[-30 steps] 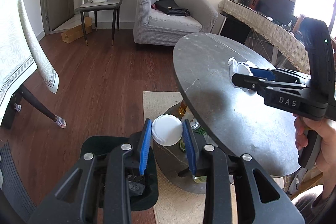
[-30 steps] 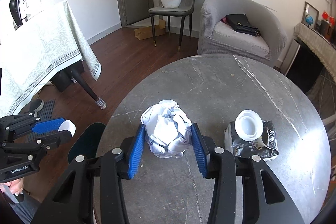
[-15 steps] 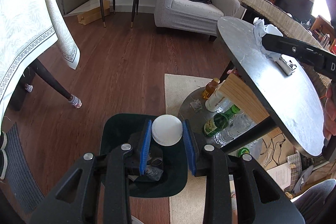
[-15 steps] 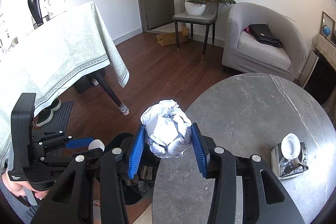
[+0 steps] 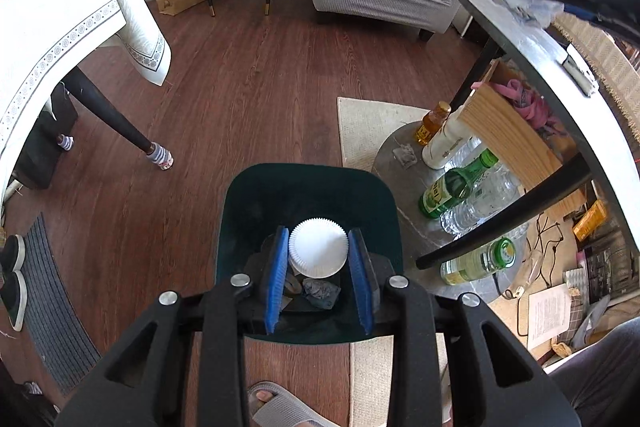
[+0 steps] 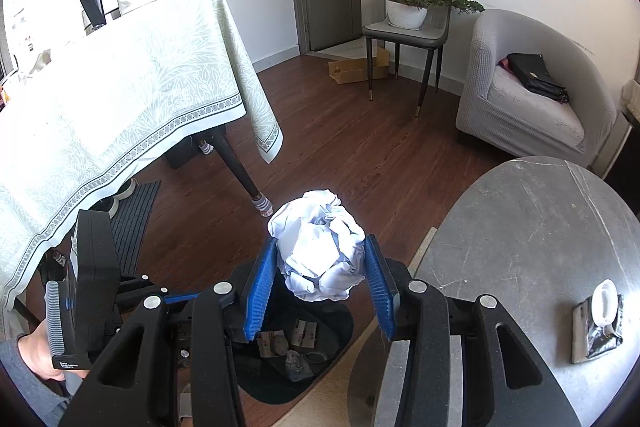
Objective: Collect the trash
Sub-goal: 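Carry the white cap and paper ball over the bin and release both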
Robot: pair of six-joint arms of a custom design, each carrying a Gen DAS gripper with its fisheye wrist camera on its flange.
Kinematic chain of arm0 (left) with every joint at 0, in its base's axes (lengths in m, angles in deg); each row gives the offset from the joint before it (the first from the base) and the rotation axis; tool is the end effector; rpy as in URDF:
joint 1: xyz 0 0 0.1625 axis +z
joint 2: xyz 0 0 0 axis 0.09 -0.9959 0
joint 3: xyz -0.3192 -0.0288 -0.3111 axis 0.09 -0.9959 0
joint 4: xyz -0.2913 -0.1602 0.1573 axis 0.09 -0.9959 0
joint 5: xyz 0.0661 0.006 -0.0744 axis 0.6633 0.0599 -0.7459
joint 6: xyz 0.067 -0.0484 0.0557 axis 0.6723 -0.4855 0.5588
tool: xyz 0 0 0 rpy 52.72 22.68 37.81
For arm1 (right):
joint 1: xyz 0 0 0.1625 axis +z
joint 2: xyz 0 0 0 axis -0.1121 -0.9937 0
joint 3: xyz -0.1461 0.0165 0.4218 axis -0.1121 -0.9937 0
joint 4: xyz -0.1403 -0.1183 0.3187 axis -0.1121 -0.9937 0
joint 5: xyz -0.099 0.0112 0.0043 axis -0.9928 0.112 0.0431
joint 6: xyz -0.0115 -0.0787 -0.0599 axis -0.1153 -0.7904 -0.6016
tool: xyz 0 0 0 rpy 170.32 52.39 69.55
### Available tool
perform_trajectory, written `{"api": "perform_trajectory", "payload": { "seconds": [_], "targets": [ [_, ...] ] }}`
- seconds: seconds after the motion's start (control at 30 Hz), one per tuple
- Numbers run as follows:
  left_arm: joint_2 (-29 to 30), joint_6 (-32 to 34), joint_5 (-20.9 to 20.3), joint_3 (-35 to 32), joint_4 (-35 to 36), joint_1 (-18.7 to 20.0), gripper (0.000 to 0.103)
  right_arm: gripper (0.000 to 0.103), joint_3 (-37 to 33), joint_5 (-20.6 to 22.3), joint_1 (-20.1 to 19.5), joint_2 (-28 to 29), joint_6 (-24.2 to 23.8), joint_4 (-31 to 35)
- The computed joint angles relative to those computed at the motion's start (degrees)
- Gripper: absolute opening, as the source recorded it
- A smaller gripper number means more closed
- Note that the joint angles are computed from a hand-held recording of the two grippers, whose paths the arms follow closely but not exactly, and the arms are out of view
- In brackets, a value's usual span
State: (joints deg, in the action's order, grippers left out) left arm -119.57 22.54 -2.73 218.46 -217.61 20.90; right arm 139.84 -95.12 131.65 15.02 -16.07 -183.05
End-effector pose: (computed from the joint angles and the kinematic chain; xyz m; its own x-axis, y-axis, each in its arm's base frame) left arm -0.1875 -0.2959 0.1632 -0.6895 0.4866 -0.5366 0.6062 0.7930 -0.0599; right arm 0.2826 -0.2852 0.1770 -0.7509 -0.2158 0.6242 -0.5720 0.6850 -0.4512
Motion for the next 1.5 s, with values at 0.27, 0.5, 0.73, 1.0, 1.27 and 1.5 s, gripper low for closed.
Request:
{"api": "perform_trajectory", "payload": {
  "seconds": [0.27,0.5,0.73,1.0,1.27,1.5],
  "targets": [
    [0.6,2.1,-1.3,0.2,2.6,2.6,0.041,0.044,-2.5,2.8,-1.3,3.6,-0.1,0.7],
    [-3.2,1.5,-0.6,0.6,3.3,2.4,0.041,0.044,-4.7,3.8,-2.0,7.1,0.5,2.6],
    [-7.0,0.7,0.7,0.0,4.0,2.0,0.039,0.044,-6.4,4.2,-2.8,10.4,0.6,4.5],
    [-11.7,-0.6,2.9,-1.0,4.1,0.8,0.029,0.044,-7.1,4.5,-4.2,13.8,1.3,6.7],
    [-14.2,-1.7,4.5,-2.2,4.8,-1.1,0.026,0.044,-5.8,5.0,-6.4,15.7,2.0,7.9],
    [-15.3,-2.5,5.5,-3.3,5.6,-2.8,0.026,0.051,-5.3,4.7,-7.8,17.4,3.6,13.3]
  ]
}}
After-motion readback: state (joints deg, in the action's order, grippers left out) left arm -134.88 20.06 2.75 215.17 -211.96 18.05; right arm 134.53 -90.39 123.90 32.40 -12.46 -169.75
